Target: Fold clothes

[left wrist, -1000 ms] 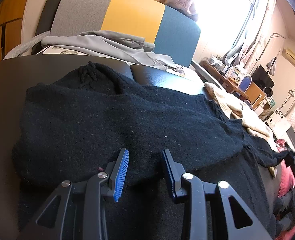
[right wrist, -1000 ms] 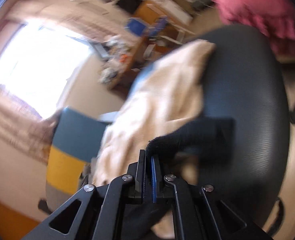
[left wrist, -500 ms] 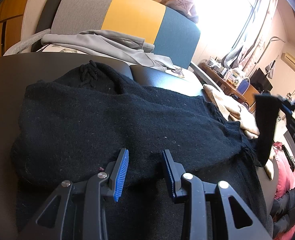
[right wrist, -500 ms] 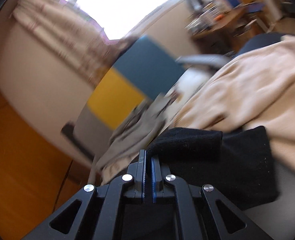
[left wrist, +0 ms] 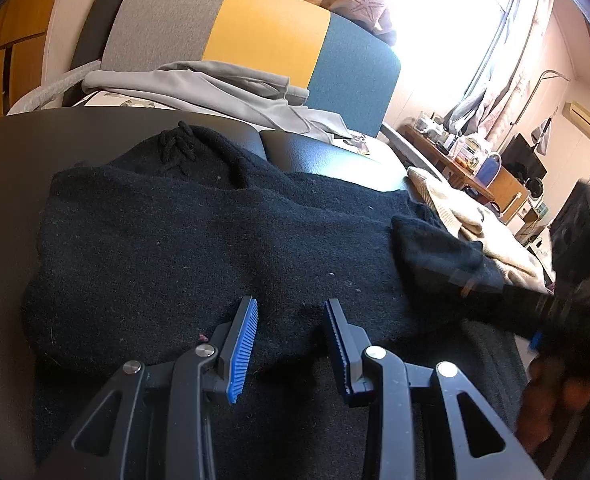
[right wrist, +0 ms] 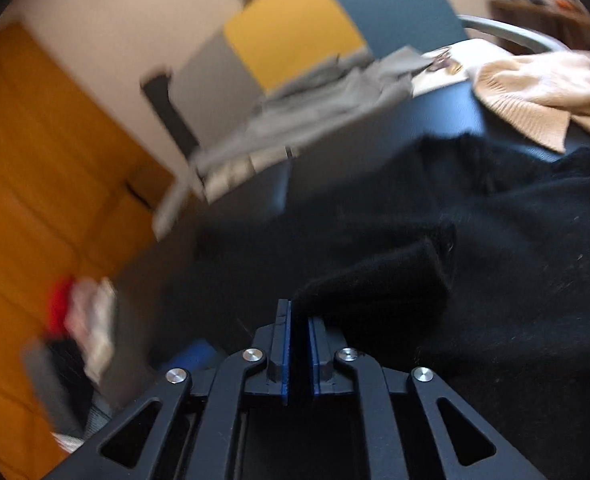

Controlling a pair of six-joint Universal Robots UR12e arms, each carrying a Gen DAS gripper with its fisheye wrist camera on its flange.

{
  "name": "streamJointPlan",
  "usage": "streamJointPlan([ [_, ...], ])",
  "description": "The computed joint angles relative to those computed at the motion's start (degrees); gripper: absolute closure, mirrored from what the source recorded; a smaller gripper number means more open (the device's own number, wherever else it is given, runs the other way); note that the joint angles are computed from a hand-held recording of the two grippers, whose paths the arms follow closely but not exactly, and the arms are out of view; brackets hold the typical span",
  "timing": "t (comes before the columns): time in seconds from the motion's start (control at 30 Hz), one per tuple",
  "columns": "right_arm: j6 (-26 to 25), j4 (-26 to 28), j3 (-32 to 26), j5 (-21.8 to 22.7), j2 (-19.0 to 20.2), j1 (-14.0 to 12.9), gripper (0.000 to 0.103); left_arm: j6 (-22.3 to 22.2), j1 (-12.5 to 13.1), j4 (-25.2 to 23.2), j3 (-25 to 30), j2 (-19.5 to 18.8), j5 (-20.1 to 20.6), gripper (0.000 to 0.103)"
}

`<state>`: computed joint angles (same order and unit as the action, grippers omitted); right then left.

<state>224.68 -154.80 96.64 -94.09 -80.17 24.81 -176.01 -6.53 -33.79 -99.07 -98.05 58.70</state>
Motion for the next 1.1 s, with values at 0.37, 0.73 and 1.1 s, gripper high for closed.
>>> streamJointPlan([
  [0.37, -2.3, -4.0, 7.2, -18.6, -5.6, 4.5, 0.052, 5.1, -2.1, 3.3, 0.7, 1.5, -1.6, 0.067],
  [0.73, 7.7, -7.5, 13.0, -16.9, -7.3, 1.5, 0.064, 31.6, -12.8, -6.4, 7.4, -1.8, 13.0, 0.067],
  [1.1, 7.7, -10.0, 14.2, -16.8, -7.8, 1.7, 0.065, 7.3, -8.6, -11.1, 12.0, -4.2, 3.1, 0.099],
])
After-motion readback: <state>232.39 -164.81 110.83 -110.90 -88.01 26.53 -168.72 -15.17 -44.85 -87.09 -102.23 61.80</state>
